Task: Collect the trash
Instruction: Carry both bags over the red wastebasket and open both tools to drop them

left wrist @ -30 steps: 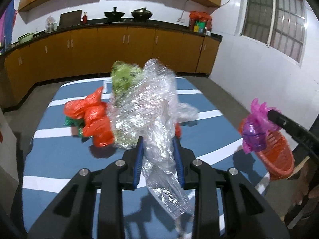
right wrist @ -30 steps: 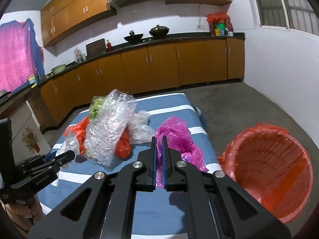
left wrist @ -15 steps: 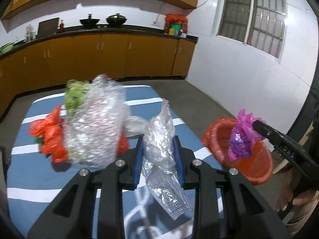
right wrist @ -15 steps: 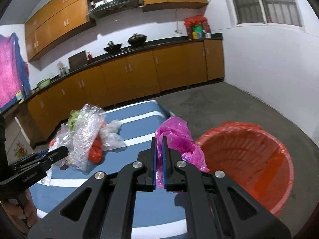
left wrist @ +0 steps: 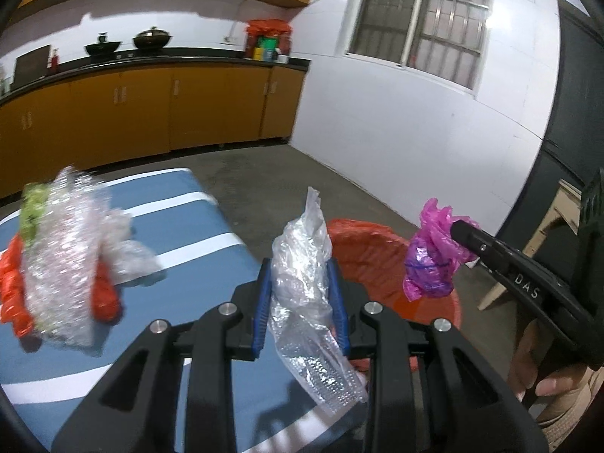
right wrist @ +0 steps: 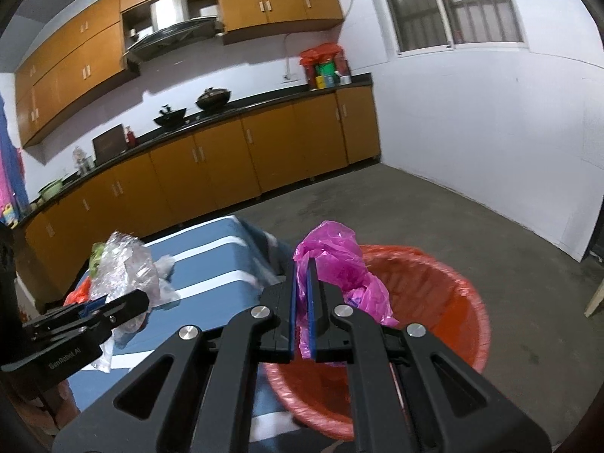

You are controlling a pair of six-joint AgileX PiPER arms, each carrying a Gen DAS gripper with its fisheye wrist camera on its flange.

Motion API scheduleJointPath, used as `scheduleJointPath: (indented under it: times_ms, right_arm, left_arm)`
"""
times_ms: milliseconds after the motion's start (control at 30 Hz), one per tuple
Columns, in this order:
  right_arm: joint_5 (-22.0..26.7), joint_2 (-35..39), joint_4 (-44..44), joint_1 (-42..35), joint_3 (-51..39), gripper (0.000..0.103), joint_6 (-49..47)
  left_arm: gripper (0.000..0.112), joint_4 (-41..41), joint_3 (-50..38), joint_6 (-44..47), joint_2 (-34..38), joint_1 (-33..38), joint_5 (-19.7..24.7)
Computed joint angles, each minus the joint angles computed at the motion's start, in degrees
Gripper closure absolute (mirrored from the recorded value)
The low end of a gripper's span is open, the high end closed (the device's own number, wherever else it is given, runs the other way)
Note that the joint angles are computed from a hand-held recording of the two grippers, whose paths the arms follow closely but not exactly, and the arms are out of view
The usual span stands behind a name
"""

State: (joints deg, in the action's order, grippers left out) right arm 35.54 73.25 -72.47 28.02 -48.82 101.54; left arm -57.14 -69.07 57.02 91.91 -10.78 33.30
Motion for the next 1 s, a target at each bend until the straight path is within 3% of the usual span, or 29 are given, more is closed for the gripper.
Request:
scheduleJointPath:
  times_ms: [300, 833, 1000]
  right_arm:
    - [-5.2, -3.2, 2.1, -7.5, 3.5, 0.098, -1.3]
    - [-10.6, -2.6, 1.0, -13.3, 3.6, 0.098, -0.5]
    - [-14.9, -3.0, 2.7, -16.7, 4.1, 0.096, -1.0]
  left_arm:
    - [0.083, 3.0, -5.2, -4.3, 5.2, -7.6, -1.4]
    - [0.082, 8.9, -13.0, -10.8, 12.9, -13.6, -1.4]
    - [0.075, 11.8, -14.7, -13.4, 15.1, -14.9, -1.9]
